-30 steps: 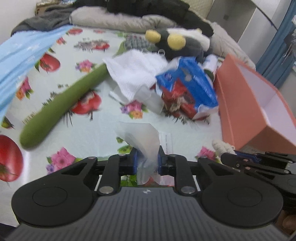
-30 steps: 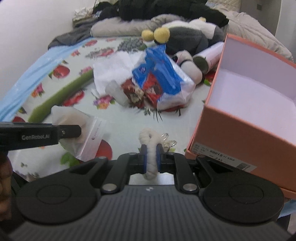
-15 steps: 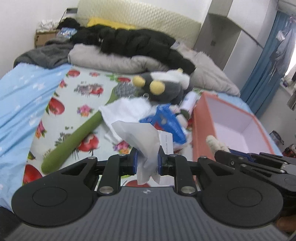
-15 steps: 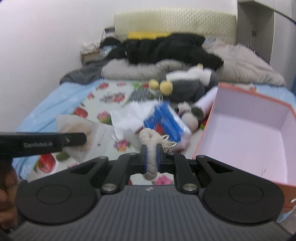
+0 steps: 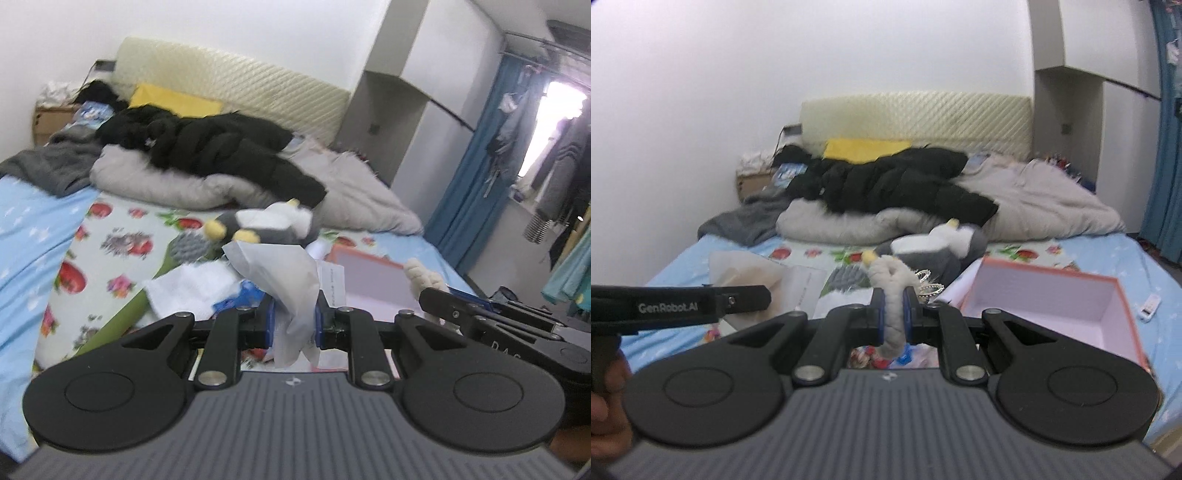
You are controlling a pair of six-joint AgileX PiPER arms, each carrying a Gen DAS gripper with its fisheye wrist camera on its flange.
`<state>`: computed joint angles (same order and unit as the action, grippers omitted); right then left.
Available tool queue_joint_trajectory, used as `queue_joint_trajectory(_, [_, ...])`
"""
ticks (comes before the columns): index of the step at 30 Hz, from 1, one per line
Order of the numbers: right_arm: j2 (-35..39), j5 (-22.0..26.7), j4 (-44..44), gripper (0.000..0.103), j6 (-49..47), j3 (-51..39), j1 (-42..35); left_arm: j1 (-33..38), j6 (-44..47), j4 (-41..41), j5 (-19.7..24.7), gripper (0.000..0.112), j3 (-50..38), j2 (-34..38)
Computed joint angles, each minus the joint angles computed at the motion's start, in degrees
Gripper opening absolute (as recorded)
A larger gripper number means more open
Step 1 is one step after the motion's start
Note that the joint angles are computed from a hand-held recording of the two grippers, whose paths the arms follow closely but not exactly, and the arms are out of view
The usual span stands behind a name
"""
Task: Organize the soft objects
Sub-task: 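Carry the clear bag in the left tool and ring in the right tool over the pink box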
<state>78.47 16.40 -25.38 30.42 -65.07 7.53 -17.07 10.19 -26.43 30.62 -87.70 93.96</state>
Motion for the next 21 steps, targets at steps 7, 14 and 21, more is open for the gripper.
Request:
queue_joint_trajectory(7, [-4.13,0.73,3.02,0.013,-2.86,1.01,-5.17,-4.69,-0.97,0.06,1.82,0.023,-6.74,2.79])
queue_joint_trajectory(14, [-5.31,1.24,8.95,0.013,-7.89,2.58,-11.64,-9.43,-2.00,0.09,4.71,0.023,-14.05,8.50])
queue_joint_trajectory(21, [-3.45,0.30,15.33,0.013,-12.98,4.02,-17.15,-11.89,-2.60,1.02,9.08,0.023,-24.53,16.95])
